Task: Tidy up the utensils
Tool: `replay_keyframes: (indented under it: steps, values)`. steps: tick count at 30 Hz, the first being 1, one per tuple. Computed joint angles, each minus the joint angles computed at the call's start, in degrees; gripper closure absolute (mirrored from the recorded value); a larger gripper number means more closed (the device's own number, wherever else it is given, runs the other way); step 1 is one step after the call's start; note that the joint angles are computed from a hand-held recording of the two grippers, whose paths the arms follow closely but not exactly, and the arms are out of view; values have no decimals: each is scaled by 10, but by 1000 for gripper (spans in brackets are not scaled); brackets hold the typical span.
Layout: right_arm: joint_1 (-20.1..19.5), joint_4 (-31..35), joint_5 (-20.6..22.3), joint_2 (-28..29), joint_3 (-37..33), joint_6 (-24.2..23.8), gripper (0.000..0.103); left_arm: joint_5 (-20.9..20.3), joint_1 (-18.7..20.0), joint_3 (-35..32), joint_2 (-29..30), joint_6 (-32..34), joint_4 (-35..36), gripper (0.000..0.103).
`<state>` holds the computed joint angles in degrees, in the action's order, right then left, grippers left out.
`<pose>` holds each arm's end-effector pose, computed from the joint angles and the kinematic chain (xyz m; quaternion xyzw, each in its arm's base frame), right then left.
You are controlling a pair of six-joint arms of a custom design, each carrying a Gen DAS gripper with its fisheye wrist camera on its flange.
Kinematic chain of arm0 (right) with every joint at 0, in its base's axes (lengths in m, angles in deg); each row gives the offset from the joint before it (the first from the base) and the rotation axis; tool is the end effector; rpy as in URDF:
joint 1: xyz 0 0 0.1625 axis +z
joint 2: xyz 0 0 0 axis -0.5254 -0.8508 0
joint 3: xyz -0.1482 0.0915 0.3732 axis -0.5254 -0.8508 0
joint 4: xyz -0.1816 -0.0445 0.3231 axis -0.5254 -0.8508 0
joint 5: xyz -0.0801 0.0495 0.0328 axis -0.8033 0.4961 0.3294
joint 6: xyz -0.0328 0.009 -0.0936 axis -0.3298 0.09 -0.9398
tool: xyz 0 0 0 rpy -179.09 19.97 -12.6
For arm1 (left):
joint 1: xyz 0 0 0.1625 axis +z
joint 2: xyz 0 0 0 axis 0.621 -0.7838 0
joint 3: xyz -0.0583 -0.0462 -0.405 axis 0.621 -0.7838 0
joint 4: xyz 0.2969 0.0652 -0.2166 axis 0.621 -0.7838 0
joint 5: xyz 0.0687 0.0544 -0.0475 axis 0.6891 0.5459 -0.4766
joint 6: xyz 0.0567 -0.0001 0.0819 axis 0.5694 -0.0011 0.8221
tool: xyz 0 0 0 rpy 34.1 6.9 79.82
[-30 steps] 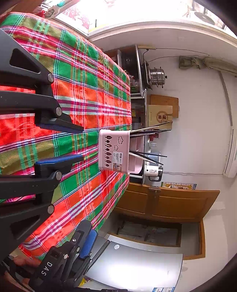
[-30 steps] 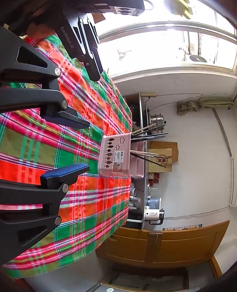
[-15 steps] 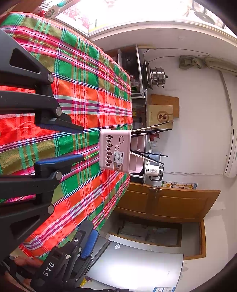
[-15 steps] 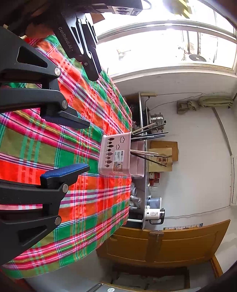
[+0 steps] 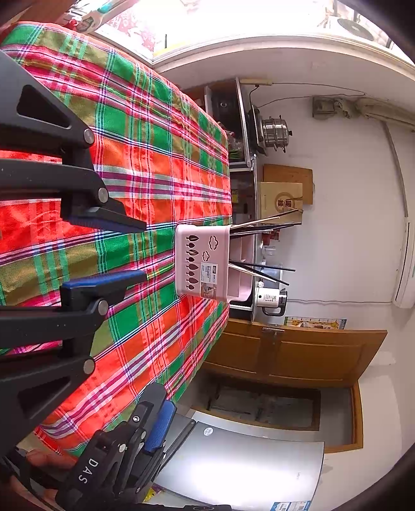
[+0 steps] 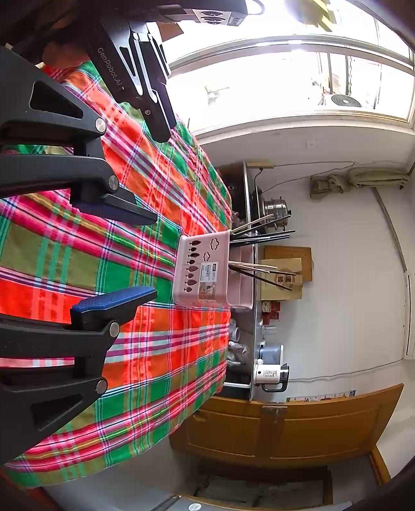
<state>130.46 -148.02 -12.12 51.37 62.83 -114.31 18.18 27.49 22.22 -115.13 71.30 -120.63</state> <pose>0.2393 -0.7526 0.0276 0.3619 -0.8170 0.4121 0.1777 -0.0993 -0.7011 0.1916 0.1863 0.8049 -0.4810 0.2934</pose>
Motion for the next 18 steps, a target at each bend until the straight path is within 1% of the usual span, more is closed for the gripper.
replay_keyframes:
  steps: [18]
  values:
    - [1,0,-1,0,-1,1,62,-2,1,4,-2,-5,0,80]
